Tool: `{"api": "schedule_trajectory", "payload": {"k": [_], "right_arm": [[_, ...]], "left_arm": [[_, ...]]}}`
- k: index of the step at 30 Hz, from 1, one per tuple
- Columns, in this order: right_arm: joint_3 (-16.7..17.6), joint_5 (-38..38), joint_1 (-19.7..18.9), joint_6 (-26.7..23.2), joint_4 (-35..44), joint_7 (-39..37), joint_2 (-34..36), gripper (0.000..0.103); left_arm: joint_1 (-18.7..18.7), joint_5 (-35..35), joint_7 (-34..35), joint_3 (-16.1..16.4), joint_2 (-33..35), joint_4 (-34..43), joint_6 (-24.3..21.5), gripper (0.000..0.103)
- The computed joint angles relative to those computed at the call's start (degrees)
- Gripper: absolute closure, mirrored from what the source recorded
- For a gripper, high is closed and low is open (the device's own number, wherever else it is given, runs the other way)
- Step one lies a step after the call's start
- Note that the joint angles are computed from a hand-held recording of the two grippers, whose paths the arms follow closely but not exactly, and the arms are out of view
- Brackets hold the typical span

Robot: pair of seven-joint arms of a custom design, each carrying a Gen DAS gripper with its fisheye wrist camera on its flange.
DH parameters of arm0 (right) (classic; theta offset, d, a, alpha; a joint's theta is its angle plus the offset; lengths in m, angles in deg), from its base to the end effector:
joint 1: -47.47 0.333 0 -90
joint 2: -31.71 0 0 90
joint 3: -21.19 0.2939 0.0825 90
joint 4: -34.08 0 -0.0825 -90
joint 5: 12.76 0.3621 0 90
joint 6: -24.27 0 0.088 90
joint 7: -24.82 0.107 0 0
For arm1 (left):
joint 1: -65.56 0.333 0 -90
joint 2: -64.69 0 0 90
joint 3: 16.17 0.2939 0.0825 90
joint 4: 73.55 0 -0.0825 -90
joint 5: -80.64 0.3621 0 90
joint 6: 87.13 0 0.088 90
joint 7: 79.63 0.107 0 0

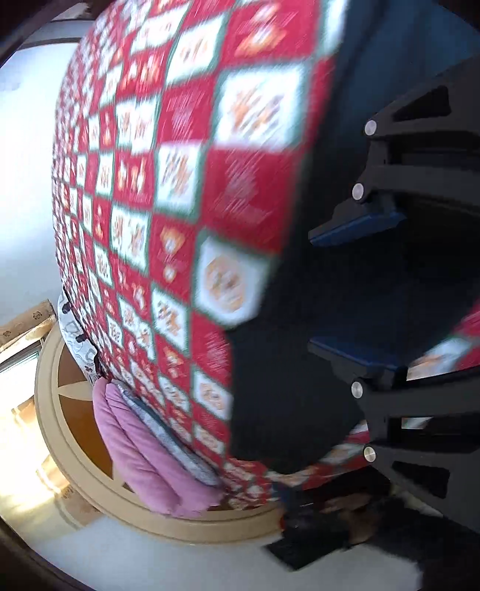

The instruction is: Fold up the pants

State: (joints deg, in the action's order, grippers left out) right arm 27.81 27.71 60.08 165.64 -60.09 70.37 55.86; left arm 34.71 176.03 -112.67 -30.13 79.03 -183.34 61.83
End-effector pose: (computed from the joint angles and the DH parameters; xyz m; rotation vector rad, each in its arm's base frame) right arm 0.6419 0.2118 0.4054 -2.1727 1.1231 -0.0066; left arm 0.4247 -0.4393 0.3894 -1.6510 1.5926 -1.1633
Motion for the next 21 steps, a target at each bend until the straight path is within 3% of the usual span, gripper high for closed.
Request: {"api": "schedule_trajectory", "payload": {"k": [3,6,9,13,16,21], "right_arm": [[-1.2,2.8,-2.3,4.4,-11.6,-4.8,-8.4,0.05],[-4.2,4.4,-4.2,11.2,-20.2,-5.0,-14.9,0.05],[-7.6,9.3,-8.2,14.8,-23.6,-3.1,-19.0,0.05],[-11.5,6.8,-12.2,24.1,-24.8,6.6,-20.2,0.05],[-13.6,10.2,-16.7,21.7,-22.6,10.5,-19.1,0.05],[-13.9,9.8,-20.8,15.6,-21.5,12.6,-17.3,0.05]], "left_arm": [[-1.1,-4.2,9.9,-0.3,4.6,7.4,1.4,0.036],[-2.7,-9.8,22.2,0.1,11.0,16.9,4.0,0.036],[-3.3,-19.2,37.2,-0.7,19.6,28.7,4.8,0.036],[-5.5,-28.2,50.3,-1.0,29.3,42.5,0.3,0.036],[-7.1,-31.5,49.4,1.4,32.1,46.4,-2.0,0.036],[-9.6,-32.4,35.6,8.3,23.8,33.8,-3.7,0.036]]}}
